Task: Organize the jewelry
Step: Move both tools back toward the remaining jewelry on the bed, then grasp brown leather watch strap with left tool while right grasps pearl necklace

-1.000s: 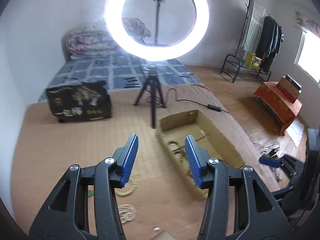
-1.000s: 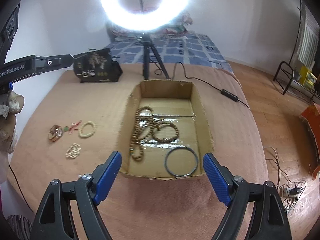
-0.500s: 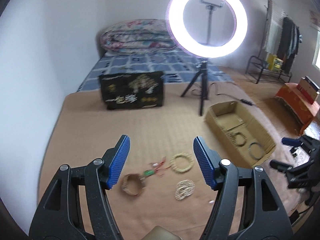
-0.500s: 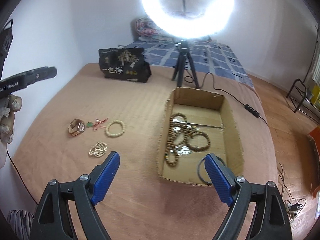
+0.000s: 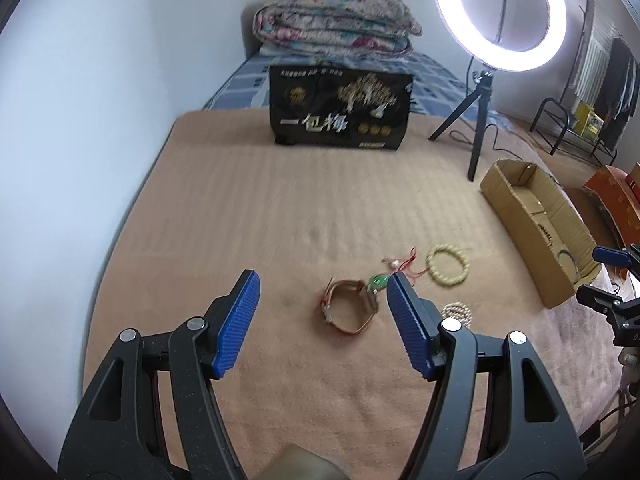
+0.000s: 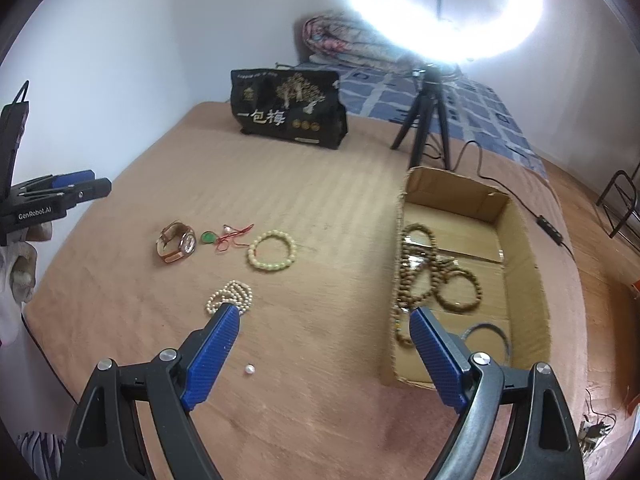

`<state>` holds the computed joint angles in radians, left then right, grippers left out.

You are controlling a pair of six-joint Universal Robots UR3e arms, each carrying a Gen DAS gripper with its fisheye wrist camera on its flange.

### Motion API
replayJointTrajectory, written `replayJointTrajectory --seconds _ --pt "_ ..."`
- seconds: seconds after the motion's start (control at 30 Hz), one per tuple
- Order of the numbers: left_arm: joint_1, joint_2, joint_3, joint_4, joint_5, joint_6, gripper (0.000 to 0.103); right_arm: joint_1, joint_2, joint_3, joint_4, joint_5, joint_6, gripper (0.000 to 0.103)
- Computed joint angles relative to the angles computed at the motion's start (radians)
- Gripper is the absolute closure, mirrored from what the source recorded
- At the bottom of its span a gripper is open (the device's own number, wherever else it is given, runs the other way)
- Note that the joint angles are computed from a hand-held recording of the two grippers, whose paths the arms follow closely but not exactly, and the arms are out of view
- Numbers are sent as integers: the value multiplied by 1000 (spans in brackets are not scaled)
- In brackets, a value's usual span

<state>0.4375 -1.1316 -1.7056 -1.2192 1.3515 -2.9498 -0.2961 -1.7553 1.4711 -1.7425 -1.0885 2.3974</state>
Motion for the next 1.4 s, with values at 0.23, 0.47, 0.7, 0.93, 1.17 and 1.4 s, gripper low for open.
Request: replayJointTrajectory --seconds 0.23,0.47,0.7,0.93,1.17,1.4 --pt "83 25 -66 -14 -66 37 35 89 54 13 -65 -32 52 14" --pt "145 21 -130 4 -115 43 35 157 124 0 -115 -53 97 14" --pt "151 -7 -184 43 -139 43 35 220 214 -20 -178 -96 149 14" --pt "134 -49 -224 100 -144 34 35 264 283 -41 -219 -118 180 14" --pt "136 -81 -246 136 -150 32 35 283 321 -53 -214 -110 191 15" --pt "124 -109 -262 171 -148 23 35 306 340 -40 -200 -90 173 15"
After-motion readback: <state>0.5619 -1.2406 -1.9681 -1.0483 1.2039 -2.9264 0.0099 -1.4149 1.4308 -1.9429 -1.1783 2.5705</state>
